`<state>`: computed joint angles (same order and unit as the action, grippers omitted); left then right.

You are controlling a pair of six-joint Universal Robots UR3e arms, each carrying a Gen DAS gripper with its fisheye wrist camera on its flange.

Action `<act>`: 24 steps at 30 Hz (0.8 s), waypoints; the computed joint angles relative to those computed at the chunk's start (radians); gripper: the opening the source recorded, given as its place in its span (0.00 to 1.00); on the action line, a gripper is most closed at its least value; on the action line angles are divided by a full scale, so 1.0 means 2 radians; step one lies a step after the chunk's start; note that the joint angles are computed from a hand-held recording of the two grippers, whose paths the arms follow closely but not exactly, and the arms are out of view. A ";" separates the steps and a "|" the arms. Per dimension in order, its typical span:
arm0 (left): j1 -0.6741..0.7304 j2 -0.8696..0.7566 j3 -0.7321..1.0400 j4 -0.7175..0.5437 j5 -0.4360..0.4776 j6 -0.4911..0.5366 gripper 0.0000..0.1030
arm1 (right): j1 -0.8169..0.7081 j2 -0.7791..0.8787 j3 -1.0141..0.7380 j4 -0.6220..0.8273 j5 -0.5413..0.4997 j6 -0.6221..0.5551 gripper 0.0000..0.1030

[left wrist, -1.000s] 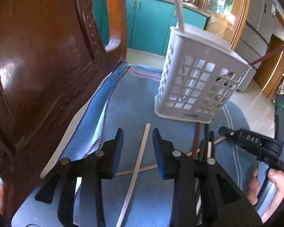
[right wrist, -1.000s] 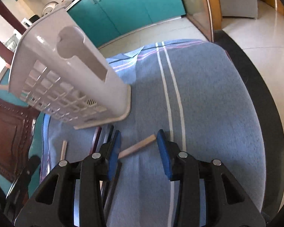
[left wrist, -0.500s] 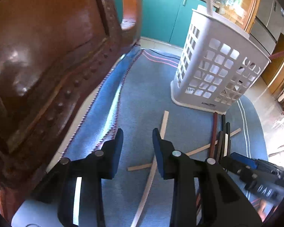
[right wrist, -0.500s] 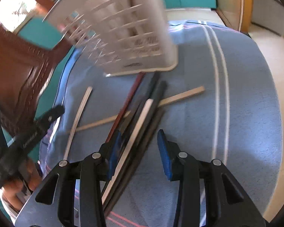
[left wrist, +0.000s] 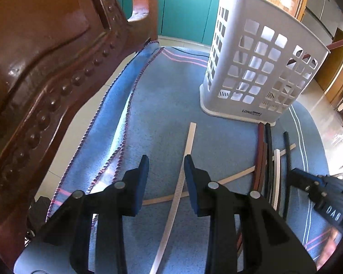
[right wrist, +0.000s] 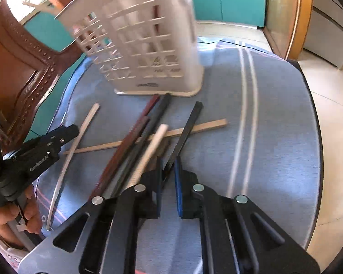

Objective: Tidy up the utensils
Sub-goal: 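Grasp a light wooden chopstick with the left tool while the right tool grasps a black chopstick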

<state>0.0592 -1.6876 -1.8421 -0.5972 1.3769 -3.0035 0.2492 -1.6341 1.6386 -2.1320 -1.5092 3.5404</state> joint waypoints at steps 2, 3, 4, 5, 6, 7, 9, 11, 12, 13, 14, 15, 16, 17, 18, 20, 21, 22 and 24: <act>-0.003 -0.003 0.001 0.000 0.003 0.000 0.32 | -0.005 -0.006 0.013 -0.012 0.002 0.002 0.10; -0.006 -0.007 0.004 0.000 0.004 -0.001 0.33 | -0.005 -0.005 0.014 -0.013 0.001 0.004 0.13; -0.008 -0.009 0.006 -0.001 0.005 0.000 0.33 | -0.003 0.000 0.007 -0.007 -0.004 0.007 0.15; -0.011 -0.012 0.007 0.001 0.008 -0.001 0.33 | 0.000 0.001 0.008 -0.011 -0.010 0.011 0.19; -0.015 -0.017 0.011 0.001 0.010 -0.003 0.33 | 0.006 0.004 0.005 -0.013 -0.021 0.012 0.19; -0.017 -0.019 0.012 0.001 0.010 -0.003 0.33 | 0.012 0.009 -0.001 -0.010 -0.030 0.014 0.19; -0.017 -0.023 0.017 -0.004 0.006 -0.001 0.33 | 0.021 0.017 -0.005 -0.017 -0.045 0.019 0.19; -0.020 -0.034 0.030 -0.012 0.006 0.000 0.33 | 0.027 0.020 -0.007 -0.019 -0.055 0.021 0.19; -0.021 -0.038 0.033 -0.011 0.006 -0.001 0.33 | 0.027 0.017 -0.004 -0.019 -0.058 0.020 0.19; -0.020 -0.042 0.039 -0.015 0.003 0.000 0.33 | 0.029 0.017 -0.004 -0.020 -0.061 0.021 0.19; -0.017 -0.043 0.042 -0.017 0.000 0.001 0.33 | 0.031 0.018 -0.005 -0.021 -0.064 0.021 0.19; -0.016 -0.049 0.049 -0.022 -0.003 0.000 0.33 | 0.035 0.021 -0.007 -0.021 -0.068 0.019 0.19; -0.016 -0.054 0.055 -0.023 -0.003 0.000 0.33 | 0.036 0.019 -0.006 -0.020 -0.071 0.016 0.19; -0.021 -0.066 0.068 -0.025 0.002 -0.002 0.33 | 0.040 0.022 -0.008 -0.020 -0.076 0.014 0.19; -0.024 -0.070 0.073 -0.024 0.008 -0.002 0.32 | 0.043 0.026 -0.009 -0.022 -0.080 0.014 0.19; -0.032 -0.074 0.076 -0.019 0.022 -0.004 0.30 | 0.048 0.030 -0.013 -0.021 -0.086 0.004 0.18; -0.035 -0.075 0.076 -0.017 0.026 -0.005 0.25 | 0.049 0.031 -0.016 -0.020 -0.086 -0.003 0.18; -0.038 -0.072 0.074 -0.018 0.027 -0.008 0.21 | 0.048 0.031 -0.018 -0.016 -0.083 -0.008 0.18; -0.038 -0.071 0.078 -0.026 0.021 -0.011 0.17 | 0.044 0.029 -0.023 -0.004 -0.074 -0.025 0.16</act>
<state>-0.0166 -1.8303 -1.6857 -0.6495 1.4197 -3.0256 0.3367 -1.5754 1.5917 -2.1392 -1.6570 3.4906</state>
